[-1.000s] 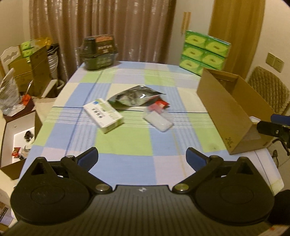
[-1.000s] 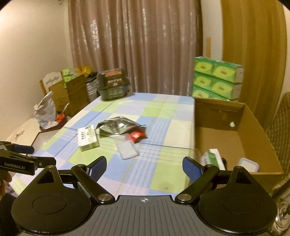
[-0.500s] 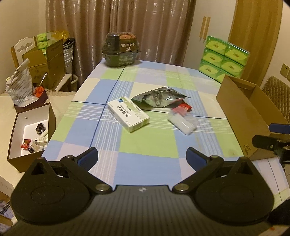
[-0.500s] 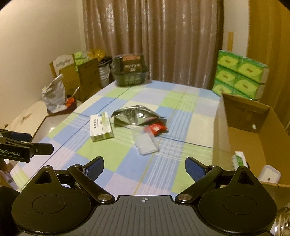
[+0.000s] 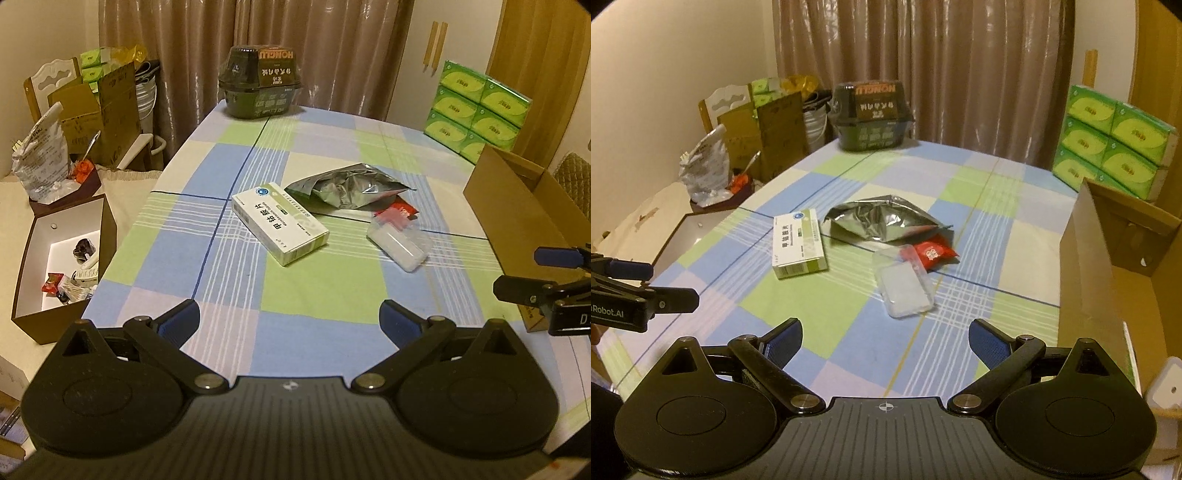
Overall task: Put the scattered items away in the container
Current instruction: 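Move both tools back over the remaining items on the table, then grasp the small clear box with the right gripper while the left grasps the white medicine box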
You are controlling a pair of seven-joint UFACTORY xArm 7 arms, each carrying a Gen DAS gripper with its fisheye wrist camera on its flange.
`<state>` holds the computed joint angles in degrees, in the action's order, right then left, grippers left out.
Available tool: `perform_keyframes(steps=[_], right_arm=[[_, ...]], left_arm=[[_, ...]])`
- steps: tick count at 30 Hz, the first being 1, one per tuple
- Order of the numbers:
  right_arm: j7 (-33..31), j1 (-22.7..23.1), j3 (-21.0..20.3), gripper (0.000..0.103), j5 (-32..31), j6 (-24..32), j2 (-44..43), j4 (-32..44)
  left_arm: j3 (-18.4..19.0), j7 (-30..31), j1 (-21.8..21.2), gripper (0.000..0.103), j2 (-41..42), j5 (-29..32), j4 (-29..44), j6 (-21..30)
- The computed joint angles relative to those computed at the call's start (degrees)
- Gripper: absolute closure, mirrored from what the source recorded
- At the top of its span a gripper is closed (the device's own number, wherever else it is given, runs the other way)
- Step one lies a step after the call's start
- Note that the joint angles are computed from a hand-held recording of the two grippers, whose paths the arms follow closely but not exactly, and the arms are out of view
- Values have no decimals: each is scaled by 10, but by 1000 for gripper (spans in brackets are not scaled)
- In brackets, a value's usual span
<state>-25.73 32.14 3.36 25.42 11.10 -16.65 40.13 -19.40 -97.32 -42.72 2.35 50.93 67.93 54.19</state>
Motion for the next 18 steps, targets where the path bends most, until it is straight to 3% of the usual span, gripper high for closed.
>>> perform_keyframes(steps=[9, 18], right_arm=[[-76, -1, -4, 9, 52, -15, 88, 57], [-200, -47, 40, 9, 142, -23, 193, 142]], left_arm=[[27, 14, 18, 2, 34, 11, 15, -39], [69, 25, 25, 2, 91, 24, 49, -84]])
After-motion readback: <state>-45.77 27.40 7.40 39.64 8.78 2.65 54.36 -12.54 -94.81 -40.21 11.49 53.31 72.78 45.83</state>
